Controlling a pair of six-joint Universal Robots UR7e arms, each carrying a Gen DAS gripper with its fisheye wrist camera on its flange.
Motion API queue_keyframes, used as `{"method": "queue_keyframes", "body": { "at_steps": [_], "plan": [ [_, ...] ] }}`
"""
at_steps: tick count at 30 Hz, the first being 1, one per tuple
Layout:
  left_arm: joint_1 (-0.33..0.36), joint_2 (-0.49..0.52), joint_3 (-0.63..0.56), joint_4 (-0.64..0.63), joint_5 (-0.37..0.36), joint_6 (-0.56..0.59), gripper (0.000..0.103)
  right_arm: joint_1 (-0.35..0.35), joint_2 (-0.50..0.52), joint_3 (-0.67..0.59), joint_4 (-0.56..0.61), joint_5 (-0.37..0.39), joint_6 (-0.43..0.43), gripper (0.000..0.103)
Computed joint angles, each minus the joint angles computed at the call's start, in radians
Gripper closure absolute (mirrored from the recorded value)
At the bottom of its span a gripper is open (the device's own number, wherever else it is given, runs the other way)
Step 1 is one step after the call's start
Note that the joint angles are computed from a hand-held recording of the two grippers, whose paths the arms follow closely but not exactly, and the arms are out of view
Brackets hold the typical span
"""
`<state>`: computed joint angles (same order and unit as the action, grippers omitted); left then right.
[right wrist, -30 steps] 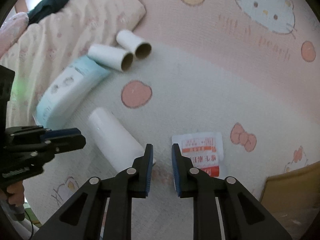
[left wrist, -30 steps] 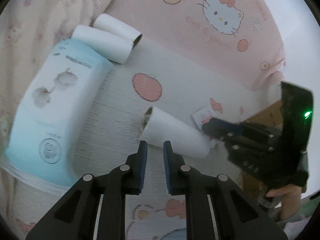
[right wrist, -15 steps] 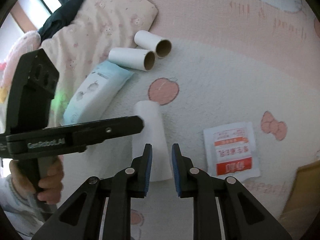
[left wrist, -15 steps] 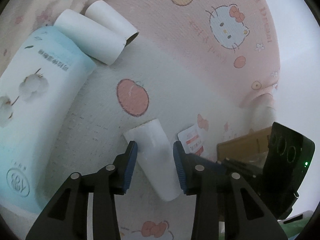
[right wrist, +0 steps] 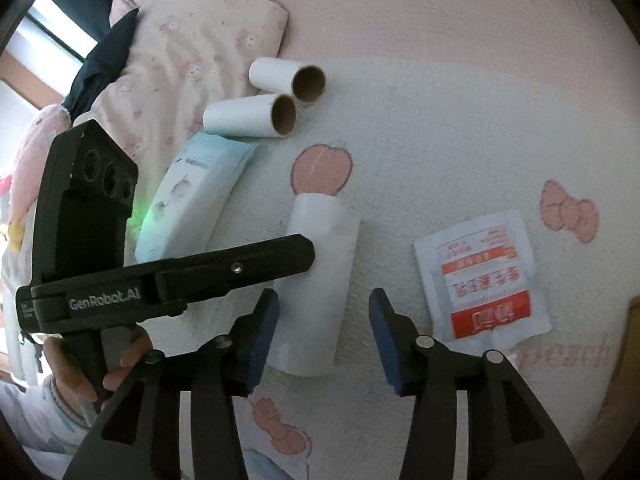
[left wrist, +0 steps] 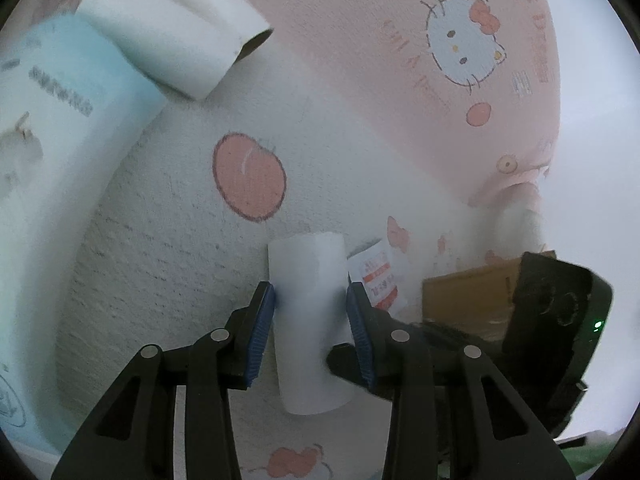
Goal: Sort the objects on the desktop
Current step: 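Rotate the held white roll upright with the left gripper, then carry the white roll with the left gripper to the cardboard box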
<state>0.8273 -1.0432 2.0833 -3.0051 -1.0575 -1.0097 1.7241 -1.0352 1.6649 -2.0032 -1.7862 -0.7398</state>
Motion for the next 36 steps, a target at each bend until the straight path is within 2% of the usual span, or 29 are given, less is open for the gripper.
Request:
{"method": "queue_keyframes", "body": {
  "at_steps": [3,6,12,17,21,25,29,36],
  "plan": [
    [0.006,0.01,-0.004,-0.014,-0.031,0.003,0.062,-0.001,0.003,0.012,-0.003,-0.002,-0.004,0.059],
    [0.0,0.015,-0.007,-0.003,-0.017,0.004,0.061,0.0,-0.005,0.042,-0.048,-0.008,-0.029,0.058],
    [-0.005,0.017,-0.011,0.007,-0.01,0.002,0.061,-0.006,-0.012,0.048,-0.057,0.003,-0.026,0.059],
    [-0.025,0.017,-0.034,0.041,0.012,0.033,0.061,0.009,-0.039,0.082,-0.128,-0.013,-0.074,0.059],
    [-0.068,0.015,-0.069,0.071,0.08,0.094,0.06,0.017,-0.074,0.101,-0.195,0.023,-0.1,0.061],
    [-0.117,0.031,-0.109,0.041,0.161,0.181,0.06,0.024,-0.119,0.1,-0.244,0.096,-0.127,0.062],
    [-0.146,0.054,-0.168,0.021,0.187,0.279,0.06,0.036,-0.154,0.081,-0.274,0.139,-0.127,0.062],
    [-0.174,0.103,-0.272,0.014,0.18,0.393,0.06,0.041,-0.193,0.04,-0.305,0.174,-0.112,0.062]
  ]
}}
